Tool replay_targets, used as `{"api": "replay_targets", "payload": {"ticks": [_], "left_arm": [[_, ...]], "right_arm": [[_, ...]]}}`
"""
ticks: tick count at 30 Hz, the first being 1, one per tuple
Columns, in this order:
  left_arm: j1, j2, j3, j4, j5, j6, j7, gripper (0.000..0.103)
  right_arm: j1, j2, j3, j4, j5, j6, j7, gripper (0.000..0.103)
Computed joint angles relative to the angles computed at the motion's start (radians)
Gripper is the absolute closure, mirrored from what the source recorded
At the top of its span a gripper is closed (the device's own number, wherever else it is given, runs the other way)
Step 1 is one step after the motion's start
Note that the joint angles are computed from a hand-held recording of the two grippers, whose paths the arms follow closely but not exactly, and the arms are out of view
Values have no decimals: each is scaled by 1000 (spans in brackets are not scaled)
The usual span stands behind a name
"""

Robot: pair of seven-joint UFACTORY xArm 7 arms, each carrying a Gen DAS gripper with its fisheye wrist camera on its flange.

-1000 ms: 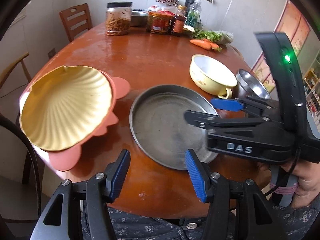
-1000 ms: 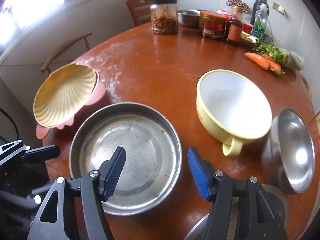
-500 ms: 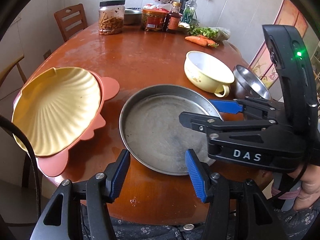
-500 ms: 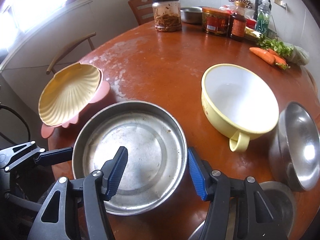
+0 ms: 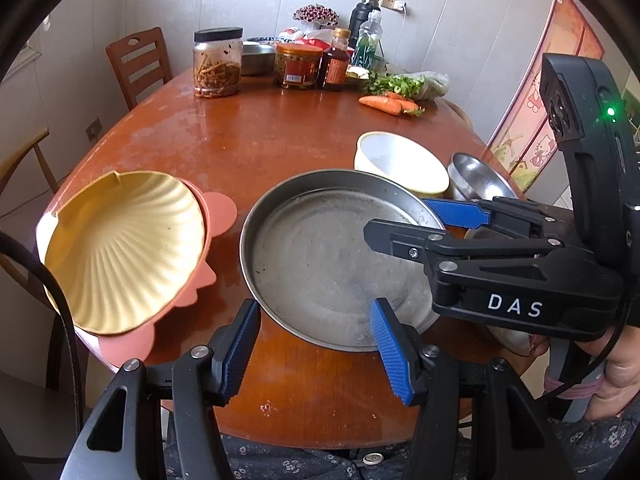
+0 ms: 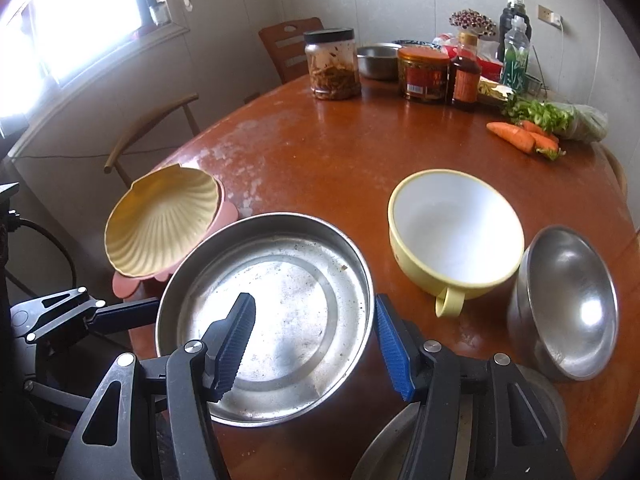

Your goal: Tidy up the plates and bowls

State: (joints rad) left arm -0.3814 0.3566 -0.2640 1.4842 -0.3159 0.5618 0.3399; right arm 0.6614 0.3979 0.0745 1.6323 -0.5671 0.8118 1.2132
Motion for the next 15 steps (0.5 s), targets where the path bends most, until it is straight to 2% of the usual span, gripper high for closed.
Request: {"api": "replay_targets", "payload": {"ticks": [7, 15], "left_arm": [[9, -10, 1, 10, -13, -13, 15, 46], [30, -12, 9, 29, -27, -24, 21, 46]], "right_arm": [[9, 7, -5, 38, -17, 13, -8, 41], [25, 71, -16, 167, -14, 54, -64, 41]]}}
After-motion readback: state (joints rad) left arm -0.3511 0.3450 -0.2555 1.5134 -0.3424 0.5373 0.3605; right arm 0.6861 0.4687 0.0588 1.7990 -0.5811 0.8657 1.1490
